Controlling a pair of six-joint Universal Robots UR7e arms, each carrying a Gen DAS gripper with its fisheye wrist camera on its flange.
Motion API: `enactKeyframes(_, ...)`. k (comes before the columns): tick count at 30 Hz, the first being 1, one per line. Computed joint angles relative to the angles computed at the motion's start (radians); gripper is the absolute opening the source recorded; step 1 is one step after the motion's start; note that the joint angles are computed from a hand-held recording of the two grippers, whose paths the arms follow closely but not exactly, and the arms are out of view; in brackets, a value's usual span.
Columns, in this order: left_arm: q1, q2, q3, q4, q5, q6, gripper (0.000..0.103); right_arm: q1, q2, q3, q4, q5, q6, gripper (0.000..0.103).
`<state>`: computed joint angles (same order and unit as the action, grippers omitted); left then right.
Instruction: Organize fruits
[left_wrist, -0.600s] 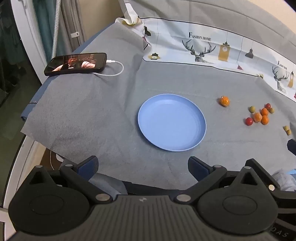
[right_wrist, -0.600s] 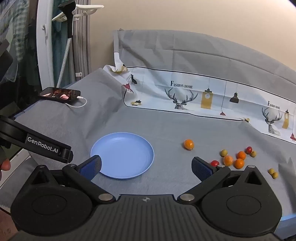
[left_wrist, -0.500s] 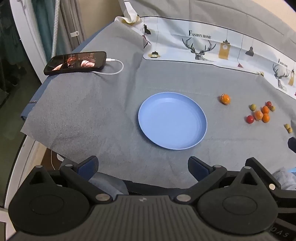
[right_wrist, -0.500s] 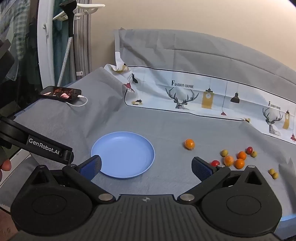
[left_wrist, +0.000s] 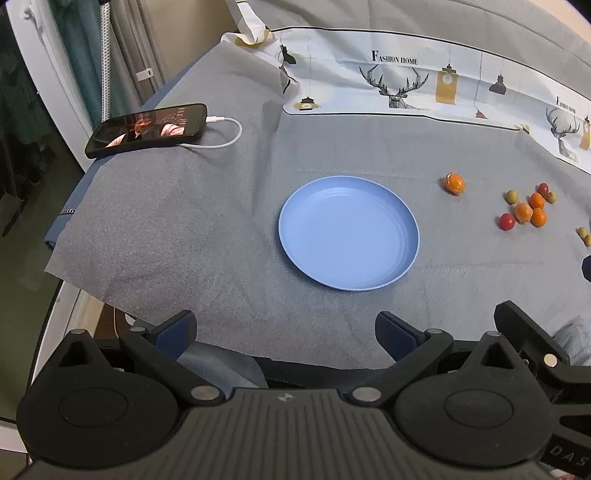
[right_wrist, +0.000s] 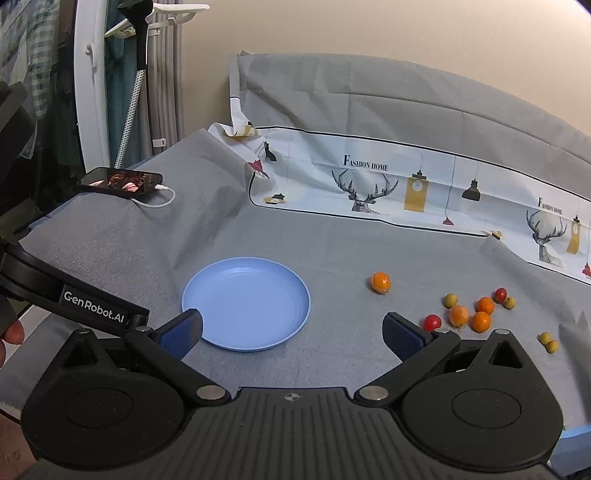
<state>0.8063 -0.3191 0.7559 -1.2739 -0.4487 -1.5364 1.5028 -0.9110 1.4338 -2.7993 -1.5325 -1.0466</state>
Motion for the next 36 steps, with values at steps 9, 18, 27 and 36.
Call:
enactKeyframes(9,-0.005,0.012,-0.020,0.033,0.007,-0.014,0.103,-0.006,-0.005,0.012,-0.023,0.026,0.001,0.103)
enactKeyframes(18,-0.014,0.013,-0.021,0.053,0.017,-0.026,0.103,-0.013,-0.013,0.033,-0.066,0.059,0.000,0.103)
enactKeyframes(27,-0.021,0.005,-0.002,0.048,0.026,-0.029,0.103,-0.007,-0.015,0.039,-0.070,0.034,-0.007,0.103)
enactKeyframes(36,-0.020,0.000,0.007,0.039,0.022,-0.023,0.103,-0.004,-0.017,0.043,-0.075,0.022,-0.008,0.103)
